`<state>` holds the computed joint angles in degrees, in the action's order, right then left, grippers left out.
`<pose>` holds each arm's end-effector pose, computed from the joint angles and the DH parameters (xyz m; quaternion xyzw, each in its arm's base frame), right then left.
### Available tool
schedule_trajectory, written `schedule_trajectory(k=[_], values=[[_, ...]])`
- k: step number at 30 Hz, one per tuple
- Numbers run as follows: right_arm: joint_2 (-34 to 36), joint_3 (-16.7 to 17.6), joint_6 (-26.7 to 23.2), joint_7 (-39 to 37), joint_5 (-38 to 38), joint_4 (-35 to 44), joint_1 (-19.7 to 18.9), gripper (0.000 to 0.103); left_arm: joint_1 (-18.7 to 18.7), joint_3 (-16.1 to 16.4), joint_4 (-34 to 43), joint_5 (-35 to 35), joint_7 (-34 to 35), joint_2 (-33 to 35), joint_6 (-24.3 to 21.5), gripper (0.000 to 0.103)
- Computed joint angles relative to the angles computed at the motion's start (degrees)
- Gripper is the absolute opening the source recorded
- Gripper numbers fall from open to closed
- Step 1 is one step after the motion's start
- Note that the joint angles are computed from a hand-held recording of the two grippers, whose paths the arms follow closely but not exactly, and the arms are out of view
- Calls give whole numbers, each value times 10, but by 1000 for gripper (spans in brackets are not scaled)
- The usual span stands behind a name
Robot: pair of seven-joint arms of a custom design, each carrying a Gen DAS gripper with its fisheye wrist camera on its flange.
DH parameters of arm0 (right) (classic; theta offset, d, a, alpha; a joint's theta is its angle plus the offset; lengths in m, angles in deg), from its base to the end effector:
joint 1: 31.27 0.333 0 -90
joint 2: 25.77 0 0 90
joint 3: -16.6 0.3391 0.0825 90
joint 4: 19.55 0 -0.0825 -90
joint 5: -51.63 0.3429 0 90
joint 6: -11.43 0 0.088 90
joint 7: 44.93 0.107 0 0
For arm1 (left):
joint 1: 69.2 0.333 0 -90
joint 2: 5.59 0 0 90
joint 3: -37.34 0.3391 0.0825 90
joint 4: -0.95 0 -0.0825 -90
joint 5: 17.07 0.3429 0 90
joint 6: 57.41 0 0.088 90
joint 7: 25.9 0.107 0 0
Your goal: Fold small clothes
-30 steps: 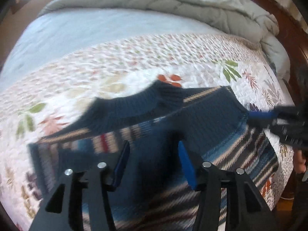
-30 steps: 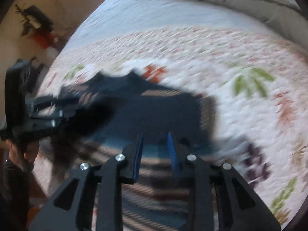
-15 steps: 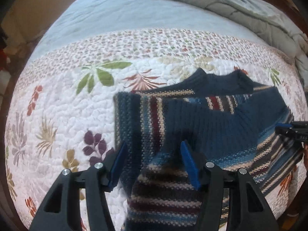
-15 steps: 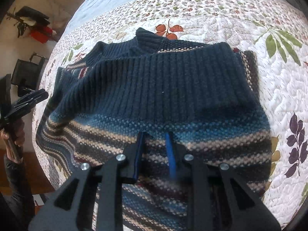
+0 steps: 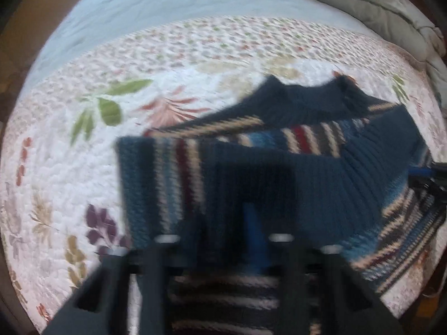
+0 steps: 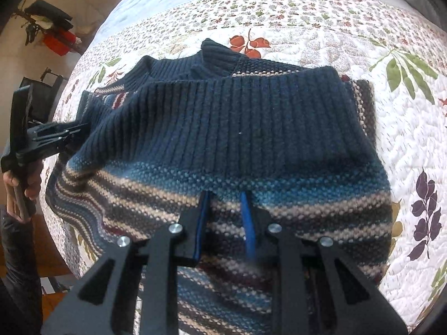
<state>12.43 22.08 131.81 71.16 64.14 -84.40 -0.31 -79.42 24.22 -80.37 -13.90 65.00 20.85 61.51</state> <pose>0.6056 0.4305 0.4786 -0.7166 0.6687 0.0892 0.1772 0.6394 -0.2380 0.4920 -0.5448 0.8319 -0.0989 0.0376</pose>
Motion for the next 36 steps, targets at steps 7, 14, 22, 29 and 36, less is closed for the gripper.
schedule_trajectory(k=[7,14,22,29,36], values=[[8,-1,-26,10,2,22,-3,24,-7,14,-33,22,-63,-28,50,9],[32,-10,-54,28,-14,74,4,24,-1,23,-17,45,-114,-21,97,9],[41,-8,-27,37,-5,71,-3,23,-14,39,-53,113,-163,4,119,11],[-68,-7,44,11,-5,-91,-8,38,-6,32,-109,128,-167,-66,114,46],[-192,-17,83,49,-57,-250,-4,57,28,29,-220,85,-137,-167,105,54]])
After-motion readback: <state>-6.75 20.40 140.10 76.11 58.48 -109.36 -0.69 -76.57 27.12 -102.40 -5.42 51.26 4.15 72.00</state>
